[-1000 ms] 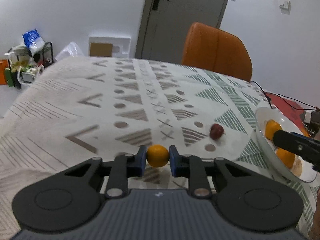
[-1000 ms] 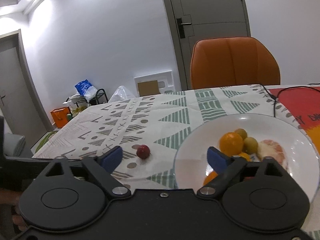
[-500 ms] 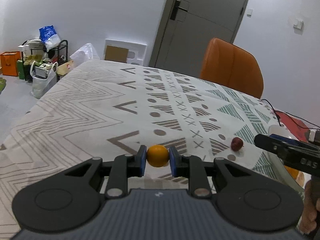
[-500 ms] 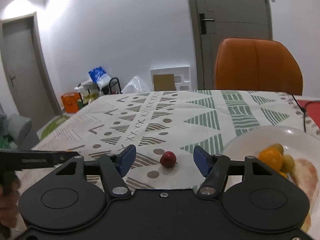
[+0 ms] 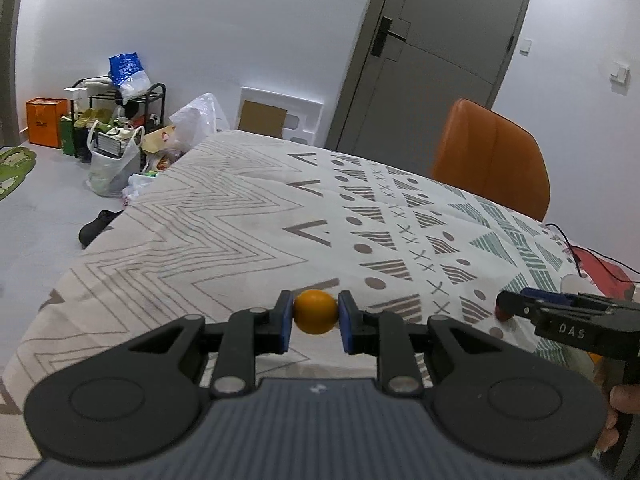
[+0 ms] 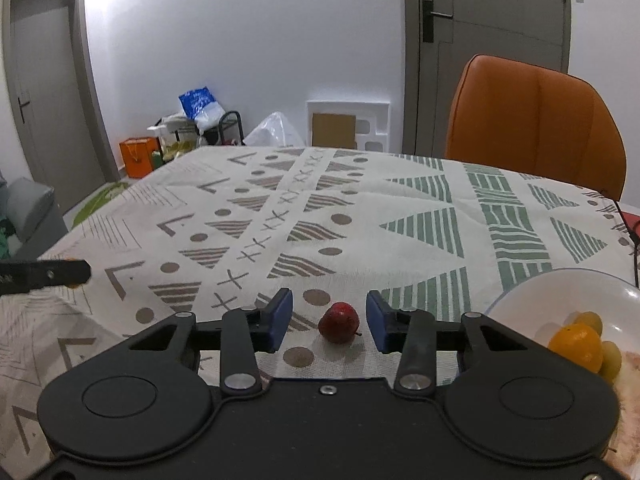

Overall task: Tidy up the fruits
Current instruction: 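Grasp the last small tangerine with the left tool while the right tool grasps the red fruit, then carry the tangerine and red fruit over the white plate and release both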

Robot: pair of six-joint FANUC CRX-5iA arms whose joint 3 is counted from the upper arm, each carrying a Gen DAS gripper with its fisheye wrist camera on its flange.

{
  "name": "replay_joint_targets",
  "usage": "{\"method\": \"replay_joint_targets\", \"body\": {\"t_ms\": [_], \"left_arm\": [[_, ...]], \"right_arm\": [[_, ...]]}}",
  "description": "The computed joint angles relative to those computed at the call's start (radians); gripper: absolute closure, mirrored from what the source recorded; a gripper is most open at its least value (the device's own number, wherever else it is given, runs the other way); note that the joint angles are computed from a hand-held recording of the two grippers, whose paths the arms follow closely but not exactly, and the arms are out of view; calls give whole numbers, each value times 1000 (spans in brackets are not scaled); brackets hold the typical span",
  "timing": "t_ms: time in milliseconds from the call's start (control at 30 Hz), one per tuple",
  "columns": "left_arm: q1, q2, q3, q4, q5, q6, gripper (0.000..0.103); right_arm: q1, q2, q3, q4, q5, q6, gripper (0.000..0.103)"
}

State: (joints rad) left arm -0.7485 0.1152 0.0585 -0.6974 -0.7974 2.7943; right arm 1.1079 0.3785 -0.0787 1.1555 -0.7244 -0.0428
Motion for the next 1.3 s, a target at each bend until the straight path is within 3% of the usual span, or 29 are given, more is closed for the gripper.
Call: {"method": "replay_joint_targets", "body": {"t_ms": [67,800,1300], "left_arm": [[-1,-1,1,-3,-4,5,81],[-46,9,39,-20,8,-18,81],[-65,73,117,11,33,-93,81]], "right_arm": [[0,8,10,-25,5,28,83],[25,-117,-139,159,-34,-205,84],[32,-200,-244,190,-112,-308,84]]}}
